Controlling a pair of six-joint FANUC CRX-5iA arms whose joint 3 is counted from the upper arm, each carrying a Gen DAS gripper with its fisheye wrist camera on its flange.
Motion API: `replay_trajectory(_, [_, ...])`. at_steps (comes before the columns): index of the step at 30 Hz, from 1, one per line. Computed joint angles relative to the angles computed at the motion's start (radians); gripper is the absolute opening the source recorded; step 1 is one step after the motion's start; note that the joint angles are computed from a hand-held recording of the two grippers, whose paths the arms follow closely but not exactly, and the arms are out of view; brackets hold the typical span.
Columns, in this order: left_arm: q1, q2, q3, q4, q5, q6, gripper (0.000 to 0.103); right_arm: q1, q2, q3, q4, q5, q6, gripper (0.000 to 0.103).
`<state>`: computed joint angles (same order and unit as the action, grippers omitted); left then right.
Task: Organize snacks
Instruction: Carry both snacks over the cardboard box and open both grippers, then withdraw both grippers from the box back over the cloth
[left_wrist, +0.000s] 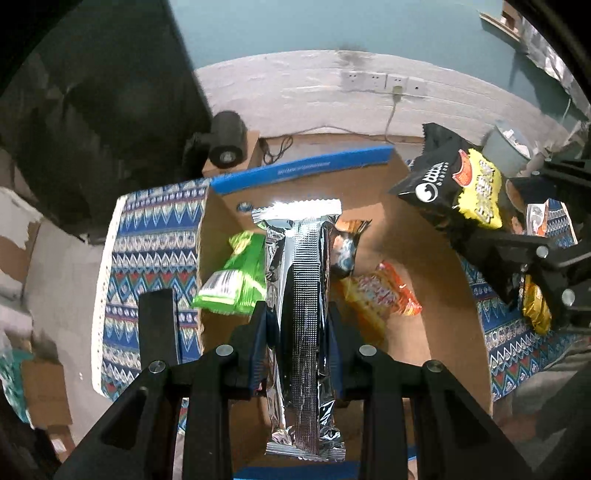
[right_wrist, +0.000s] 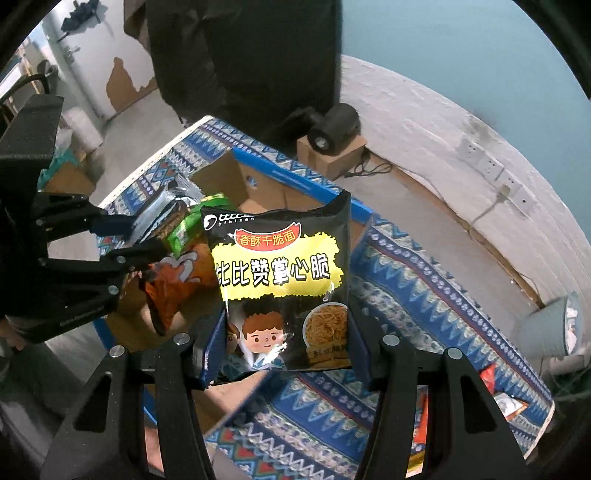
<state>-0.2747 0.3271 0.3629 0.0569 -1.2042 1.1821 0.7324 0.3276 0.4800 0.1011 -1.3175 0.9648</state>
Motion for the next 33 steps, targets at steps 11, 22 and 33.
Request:
replay_trajectory(11, [0.012,0.004,0.001,0.007,-0.021,0.007,0.036,0.02,0.078,0.084,-0.031,-0.047,0.025,0.056])
replay_trajectory(22, [-0.005,-0.014,-0.009,-0.016,0.01,0.025,0.064,0.003,0.015,0.006,-0.04,-0.014,-0.041,0.068])
replay_trajectory(33, [-0.062,-0.015,-0.009,-0.017,0.007,-0.015,0.064,-0.002,-0.064,-0.094,-0.007,-0.028,-0.107,0.068])
